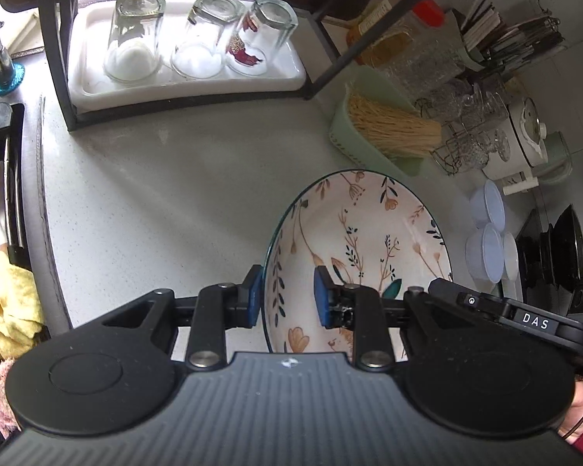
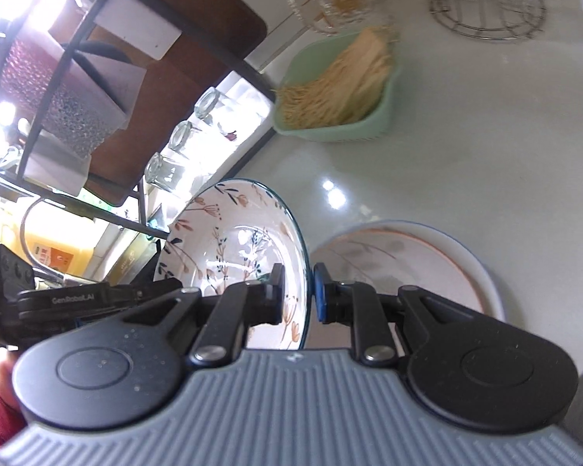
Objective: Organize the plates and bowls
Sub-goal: 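Carry the deer-pattern plate with both grippers and lower it onto the stacked plates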
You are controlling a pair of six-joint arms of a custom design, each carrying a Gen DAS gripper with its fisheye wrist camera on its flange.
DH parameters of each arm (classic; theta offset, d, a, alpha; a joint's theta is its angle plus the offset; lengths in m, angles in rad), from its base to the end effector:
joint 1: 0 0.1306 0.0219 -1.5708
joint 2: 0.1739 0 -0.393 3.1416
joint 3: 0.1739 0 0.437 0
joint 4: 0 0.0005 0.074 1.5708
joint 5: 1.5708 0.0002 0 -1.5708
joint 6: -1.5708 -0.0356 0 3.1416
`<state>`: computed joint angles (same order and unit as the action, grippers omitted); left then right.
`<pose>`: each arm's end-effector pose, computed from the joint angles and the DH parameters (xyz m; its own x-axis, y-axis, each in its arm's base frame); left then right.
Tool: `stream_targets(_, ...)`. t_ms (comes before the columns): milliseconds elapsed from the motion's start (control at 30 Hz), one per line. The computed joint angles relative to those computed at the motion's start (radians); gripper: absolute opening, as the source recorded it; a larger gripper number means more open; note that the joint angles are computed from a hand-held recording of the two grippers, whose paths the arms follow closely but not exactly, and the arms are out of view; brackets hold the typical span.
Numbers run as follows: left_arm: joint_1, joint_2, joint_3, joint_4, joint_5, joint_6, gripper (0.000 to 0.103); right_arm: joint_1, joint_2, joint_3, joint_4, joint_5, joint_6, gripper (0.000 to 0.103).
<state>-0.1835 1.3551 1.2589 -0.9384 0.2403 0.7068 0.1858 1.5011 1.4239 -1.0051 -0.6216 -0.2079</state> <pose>0.4858 -0.0993 0.3878 -0.8355 -0.4864 -0.2556 -0.3232 0.8112 -0.4873 0.5335 0.1209 0.3968 -0.9356 -0.0051 -0.3531 -0.2306 0.7660 0.6000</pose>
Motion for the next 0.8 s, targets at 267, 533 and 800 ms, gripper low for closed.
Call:
stream_targets(267,-0.08,-0.003,-0.006,0.017,-0.042,0.038,0.03,-0.056,-0.035,-0.052,-0.028,-0.008,0.078,0.019)
stream_targets(533,-0.134,0.01,-0.009,-0.013,-0.105,0.048,0.03,-0.088,-0.014,-0.081,-0.09,-0.036,0.159,0.019)
stream_targets(800,-0.152,0.055,0.033,-0.057,-0.133,0.018,0.03,-0.087,-0.002,-0.093,-0.083,-0.031,0.168,0.019)
